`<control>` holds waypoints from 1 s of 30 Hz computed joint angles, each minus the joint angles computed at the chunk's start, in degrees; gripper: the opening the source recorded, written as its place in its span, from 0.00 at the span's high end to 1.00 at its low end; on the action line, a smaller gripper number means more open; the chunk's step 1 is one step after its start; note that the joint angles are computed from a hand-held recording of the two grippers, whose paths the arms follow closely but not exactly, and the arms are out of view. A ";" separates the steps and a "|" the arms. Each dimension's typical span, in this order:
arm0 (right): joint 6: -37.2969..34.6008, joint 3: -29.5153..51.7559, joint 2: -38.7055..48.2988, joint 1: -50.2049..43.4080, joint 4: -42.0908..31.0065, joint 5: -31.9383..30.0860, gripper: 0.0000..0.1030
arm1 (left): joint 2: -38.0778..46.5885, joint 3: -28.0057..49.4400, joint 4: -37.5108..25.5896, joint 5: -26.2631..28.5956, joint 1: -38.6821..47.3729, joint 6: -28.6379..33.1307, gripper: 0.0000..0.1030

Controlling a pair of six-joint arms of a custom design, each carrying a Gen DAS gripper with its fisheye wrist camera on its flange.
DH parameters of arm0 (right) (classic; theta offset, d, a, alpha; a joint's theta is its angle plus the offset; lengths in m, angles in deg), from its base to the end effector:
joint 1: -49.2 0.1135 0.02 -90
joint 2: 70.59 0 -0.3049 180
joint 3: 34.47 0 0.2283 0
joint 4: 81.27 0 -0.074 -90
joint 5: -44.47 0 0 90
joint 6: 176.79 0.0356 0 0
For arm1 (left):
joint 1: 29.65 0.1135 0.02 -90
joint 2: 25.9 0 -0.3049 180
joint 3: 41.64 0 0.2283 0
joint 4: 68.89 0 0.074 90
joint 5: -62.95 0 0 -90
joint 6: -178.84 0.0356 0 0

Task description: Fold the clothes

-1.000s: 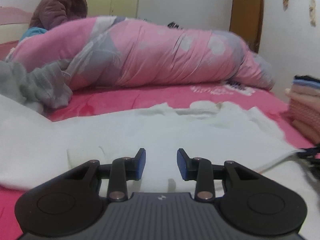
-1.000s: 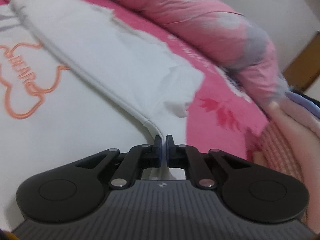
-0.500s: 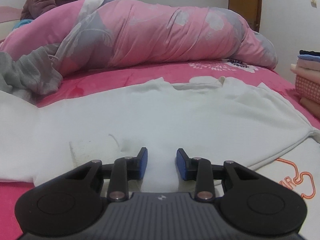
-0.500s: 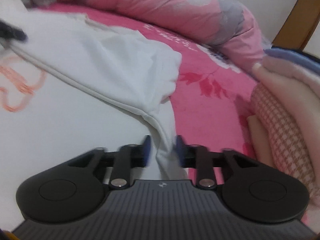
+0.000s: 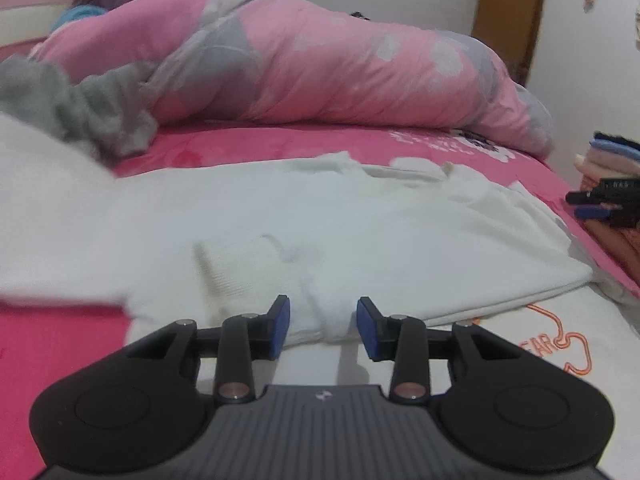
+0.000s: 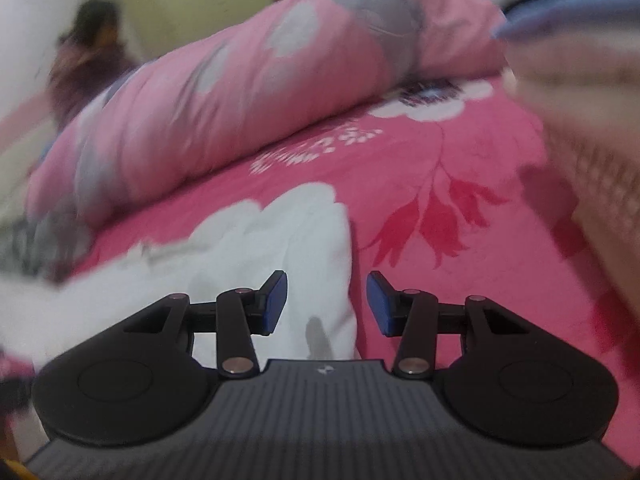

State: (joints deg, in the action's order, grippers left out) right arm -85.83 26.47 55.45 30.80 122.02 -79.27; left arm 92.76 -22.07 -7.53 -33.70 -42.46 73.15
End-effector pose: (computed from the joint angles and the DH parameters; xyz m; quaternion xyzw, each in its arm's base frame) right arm 0.3599 -0.0989 0.0839 0.0301 0.8811 0.2026 0.4263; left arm 0.2122 -0.0440 0.0887 -0.0481 0.8953 -0.0578 0.4390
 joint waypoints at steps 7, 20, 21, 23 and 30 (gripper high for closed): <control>7.52 4.07 4.94 -1.46 -0.61 -1.99 0.58 | -1.26 7.61 -11.46 1.97 7.73 -1.17 0.51; 8.44 4.86 6.12 -2.55 -0.46 -2.96 0.58 | 3.16 11.24 -8.84 -0.44 6.56 0.97 0.94; 8.35 4.98 6.10 -2.45 -0.52 -2.80 0.58 | 2.64 9.91 -6.74 -0.90 6.76 0.25 0.94; 8.09 5.14 5.85 -2.22 -0.50 -2.35 0.58 | 1.76 7.61 -3.13 -1.99 7.19 -0.43 0.94; 7.09 10.27 7.20 0.28 -4.77 -0.03 0.58 | 5.96 6.84 -0.20 -0.95 10.42 -2.77 0.94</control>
